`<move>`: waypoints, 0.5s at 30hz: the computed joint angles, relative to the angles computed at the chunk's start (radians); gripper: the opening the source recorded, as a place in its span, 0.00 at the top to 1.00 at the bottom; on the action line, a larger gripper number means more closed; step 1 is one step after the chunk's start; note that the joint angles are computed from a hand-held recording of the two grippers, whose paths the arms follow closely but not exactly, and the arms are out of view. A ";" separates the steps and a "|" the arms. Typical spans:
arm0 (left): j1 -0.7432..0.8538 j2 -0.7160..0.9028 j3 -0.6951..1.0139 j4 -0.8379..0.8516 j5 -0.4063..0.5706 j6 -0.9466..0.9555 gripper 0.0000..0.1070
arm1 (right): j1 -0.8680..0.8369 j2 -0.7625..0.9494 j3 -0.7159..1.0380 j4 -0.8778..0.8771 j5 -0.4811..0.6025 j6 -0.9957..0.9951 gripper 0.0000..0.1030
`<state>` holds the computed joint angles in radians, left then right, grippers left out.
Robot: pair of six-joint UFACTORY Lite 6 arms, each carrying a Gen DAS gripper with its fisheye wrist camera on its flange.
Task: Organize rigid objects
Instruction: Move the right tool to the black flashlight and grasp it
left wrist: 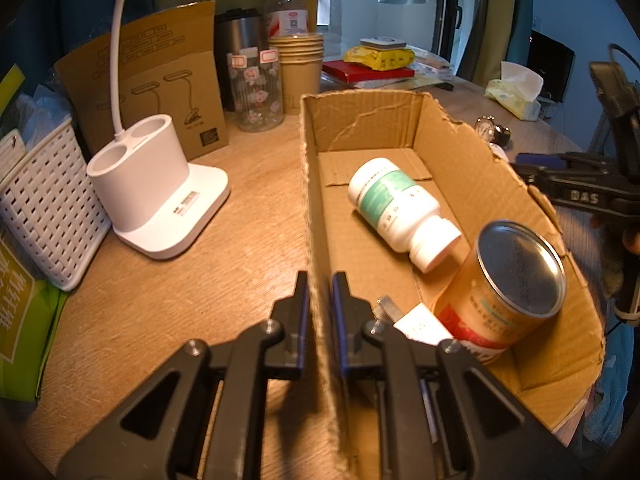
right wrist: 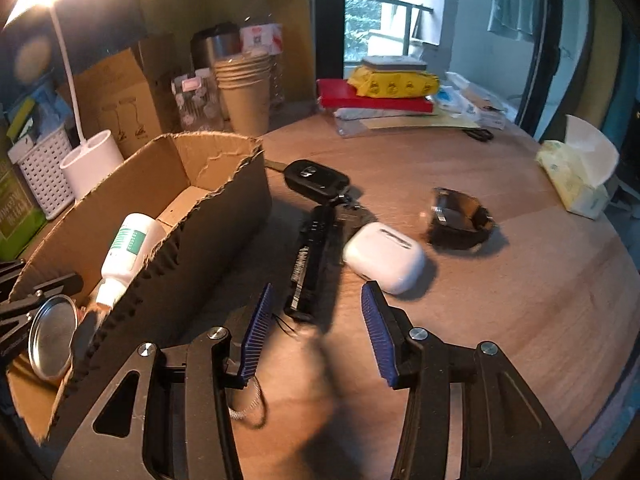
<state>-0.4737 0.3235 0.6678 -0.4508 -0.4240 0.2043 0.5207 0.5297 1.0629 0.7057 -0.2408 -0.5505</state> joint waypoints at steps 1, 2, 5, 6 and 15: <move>0.001 -0.001 0.000 0.001 0.000 0.000 0.88 | 0.005 0.020 0.024 0.047 0.002 -0.047 0.54; 0.001 0.000 0.000 0.001 0.000 0.000 0.88 | 0.009 0.047 0.056 0.107 0.008 -0.106 0.54; 0.000 0.000 0.000 0.000 0.000 0.000 0.88 | 0.020 0.115 0.138 0.321 0.011 -0.318 0.55; 0.000 0.000 0.000 0.000 0.000 0.000 0.88 | 0.025 0.132 0.157 0.395 0.000 -0.392 0.56; 0.000 0.000 0.000 -0.001 0.000 0.001 0.88 | 0.027 0.219 0.255 0.592 -0.018 -0.595 0.71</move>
